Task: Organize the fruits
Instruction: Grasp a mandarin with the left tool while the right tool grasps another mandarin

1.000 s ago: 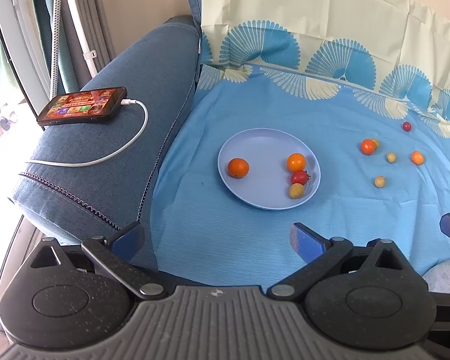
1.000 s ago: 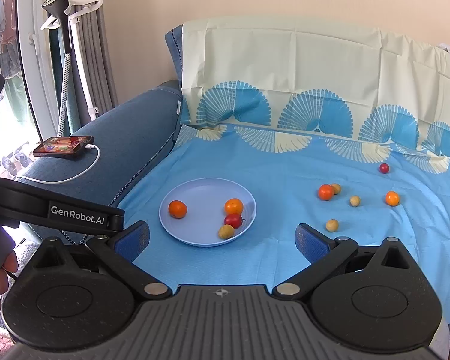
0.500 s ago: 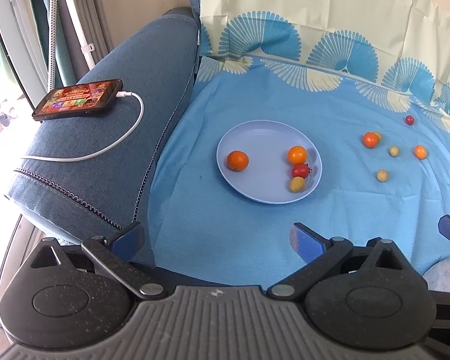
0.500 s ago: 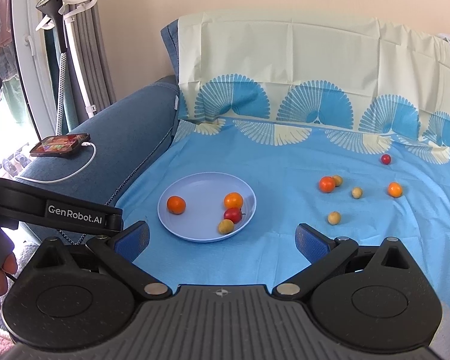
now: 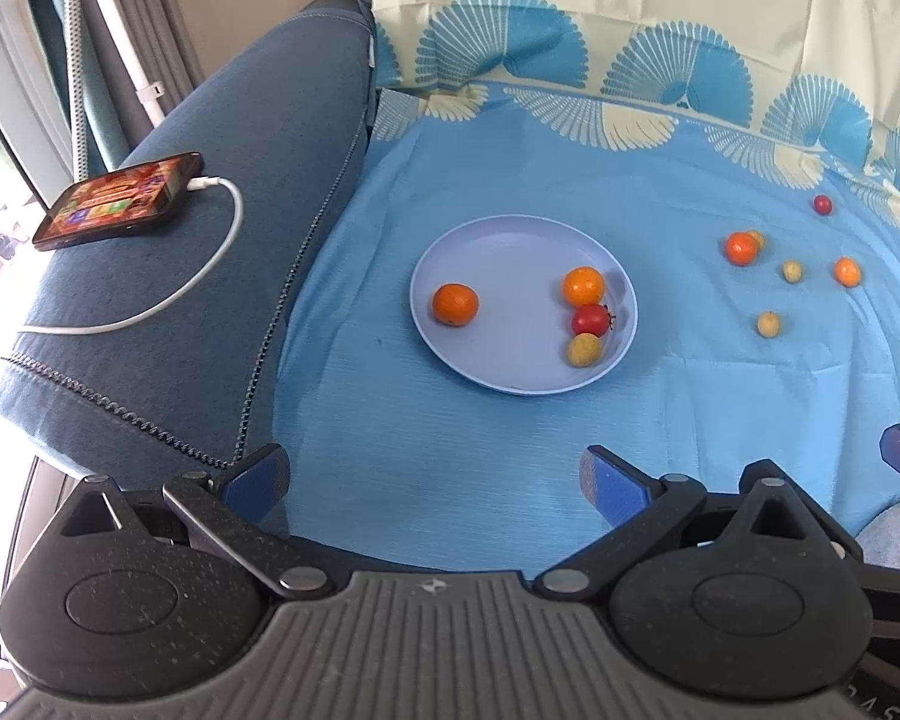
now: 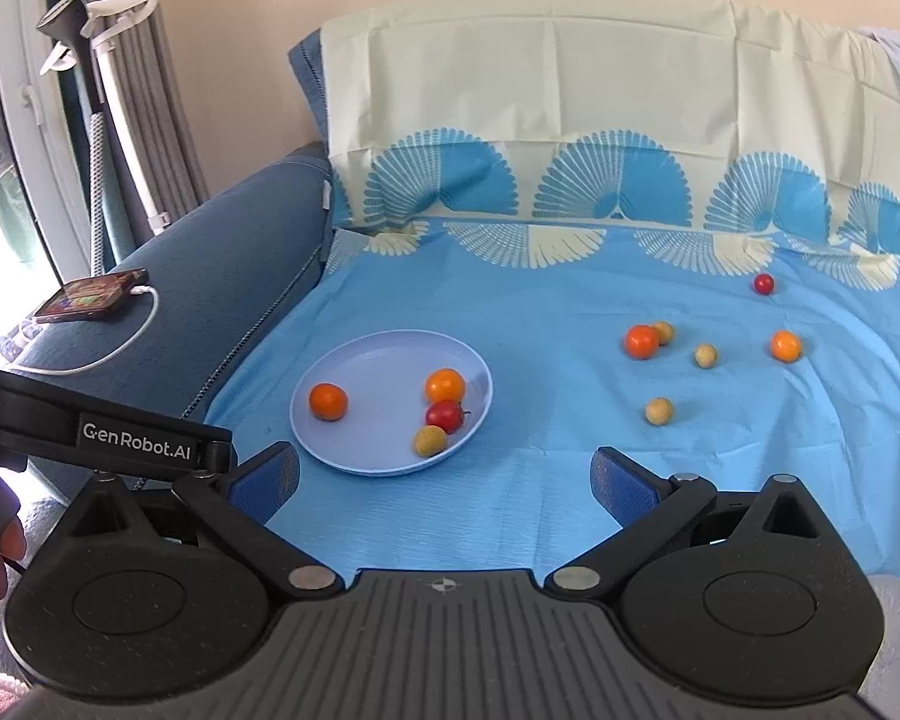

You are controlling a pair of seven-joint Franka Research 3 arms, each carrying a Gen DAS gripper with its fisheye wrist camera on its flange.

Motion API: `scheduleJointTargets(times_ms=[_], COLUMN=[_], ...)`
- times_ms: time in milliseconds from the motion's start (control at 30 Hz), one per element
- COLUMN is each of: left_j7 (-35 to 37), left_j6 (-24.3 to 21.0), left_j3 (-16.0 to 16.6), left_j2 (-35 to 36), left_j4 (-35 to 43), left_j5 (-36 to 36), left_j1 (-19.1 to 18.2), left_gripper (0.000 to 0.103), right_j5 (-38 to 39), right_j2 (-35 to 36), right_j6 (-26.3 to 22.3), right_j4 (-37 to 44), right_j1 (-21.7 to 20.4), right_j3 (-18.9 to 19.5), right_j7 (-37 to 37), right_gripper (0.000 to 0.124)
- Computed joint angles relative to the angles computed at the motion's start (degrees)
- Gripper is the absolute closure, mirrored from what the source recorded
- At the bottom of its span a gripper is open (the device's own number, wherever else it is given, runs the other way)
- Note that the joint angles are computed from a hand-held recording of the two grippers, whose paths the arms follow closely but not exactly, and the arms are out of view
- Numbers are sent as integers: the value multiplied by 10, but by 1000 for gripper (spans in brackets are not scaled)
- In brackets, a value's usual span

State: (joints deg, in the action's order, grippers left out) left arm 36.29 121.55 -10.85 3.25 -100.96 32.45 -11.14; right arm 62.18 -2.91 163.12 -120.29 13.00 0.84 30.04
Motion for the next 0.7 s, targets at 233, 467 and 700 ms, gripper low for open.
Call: scheduleJointTargets(times_ms=[233, 467, 700], left_j7=[16, 50, 98], left_j6=[-35, -83, -136], left_j3=[6, 19, 39], left_j2=[71, 165, 280], left_j4=[86, 215, 383], left_j5=[-2, 4, 2], left_j1=[-11, -37, -80], left_gripper=[0, 0, 0], right_j5=[-37, -131, -170], right_j2=[31, 97, 170], right_j6=[-23, -50, -95], right_j4=[28, 102, 193], right_j1=[-21, -57, -99], right_j3=[-6, -7, -2], right_j7=[57, 197, 281], right_gripper=[22, 22, 22])
